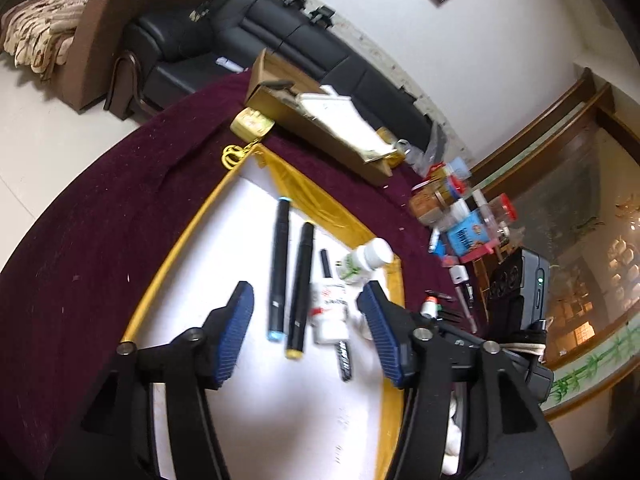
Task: Organize rigid objects
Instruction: 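Grasp the green tube with the right gripper while the left gripper moves toward the markers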
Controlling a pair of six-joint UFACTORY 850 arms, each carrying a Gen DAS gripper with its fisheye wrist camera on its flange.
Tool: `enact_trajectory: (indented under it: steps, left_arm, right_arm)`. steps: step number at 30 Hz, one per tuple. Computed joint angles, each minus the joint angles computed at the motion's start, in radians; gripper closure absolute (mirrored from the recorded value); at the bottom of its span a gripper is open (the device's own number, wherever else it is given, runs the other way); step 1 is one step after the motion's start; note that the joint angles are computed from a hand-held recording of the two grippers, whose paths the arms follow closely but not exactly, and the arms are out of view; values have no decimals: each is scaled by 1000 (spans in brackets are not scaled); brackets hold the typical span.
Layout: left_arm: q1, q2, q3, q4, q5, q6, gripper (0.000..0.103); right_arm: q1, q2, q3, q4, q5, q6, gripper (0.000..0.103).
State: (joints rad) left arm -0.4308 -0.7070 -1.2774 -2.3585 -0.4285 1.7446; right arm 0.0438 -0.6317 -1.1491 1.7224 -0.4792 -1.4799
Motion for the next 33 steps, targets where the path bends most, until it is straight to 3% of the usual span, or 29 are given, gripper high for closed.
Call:
enact_trajectory:
  steps: [4,8,13,18,22,25,28,33]
  left_arm:
    - [-29,55,83,-119,-56,111,41]
    - [-83,115,170,-282,-86,277,35]
    - [-168,163,250,-519,-134,491,28]
    - [-238,137,202,-538,-41,584,28]
    - [-261,112,173,-482,-9,541,28]
    - [-271,96,153,-444,15,500,28]
    - [-287,96,148,-462,30,520,28]
    - [-306,95,145,-457,46,517,28]
  right_arm:
    - [-69,94,115,151,-47,-203,68]
    - [-171,171,216,362,-10,-431,62]
    - [-314,172,251,443,21,-464,62]
    - [-401,168,284,502,27,-503,62]
    - [-454,165,293,537,23,-520,62]
    - [-462,146,270,577,49,-552,62]
    - [-443,117,209,651,127,-640,62]
    - [-381,19,53,1011,271,-987,62]
